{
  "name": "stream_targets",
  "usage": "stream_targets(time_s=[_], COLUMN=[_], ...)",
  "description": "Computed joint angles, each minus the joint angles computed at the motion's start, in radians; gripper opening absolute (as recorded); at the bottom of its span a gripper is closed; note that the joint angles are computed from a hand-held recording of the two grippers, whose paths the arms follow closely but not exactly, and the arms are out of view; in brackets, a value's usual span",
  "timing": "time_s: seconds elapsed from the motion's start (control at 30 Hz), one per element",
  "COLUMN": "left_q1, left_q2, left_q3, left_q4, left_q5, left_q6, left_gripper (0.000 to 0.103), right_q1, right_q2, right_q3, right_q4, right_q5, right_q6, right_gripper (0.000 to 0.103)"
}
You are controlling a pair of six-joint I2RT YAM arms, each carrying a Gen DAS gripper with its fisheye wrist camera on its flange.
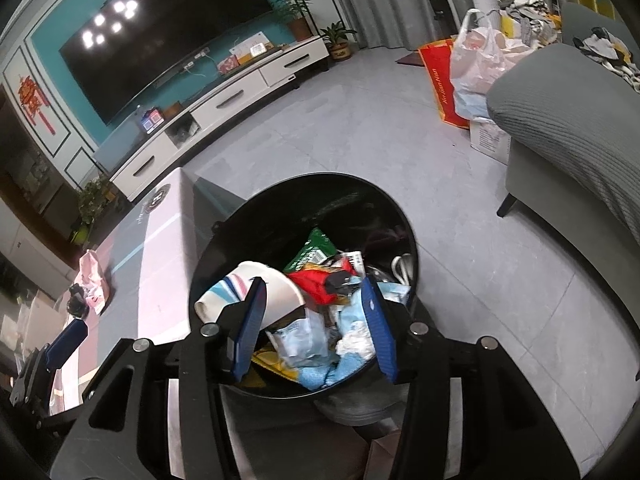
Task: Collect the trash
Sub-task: 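Move both open tools back toward the black bag and pink bag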
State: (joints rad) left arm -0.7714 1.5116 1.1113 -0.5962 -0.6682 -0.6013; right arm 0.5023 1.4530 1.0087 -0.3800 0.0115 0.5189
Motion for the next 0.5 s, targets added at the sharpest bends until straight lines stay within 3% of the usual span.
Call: stream_targets(time_s=[0.5], left_q1=[0.037], left_q2=[-0.264], left_q3=[-0.182], left_q4=[-0.118], left_q5=[-0.012], left_q6=[-0.097], left_gripper=[0.093], right_q1=[0.182], right_q2=[0.053], right_q3=[0.087], right_q4=[-0.026], right_q5=[0.092], right_q6=[0.014], right_gripper=[0.054])
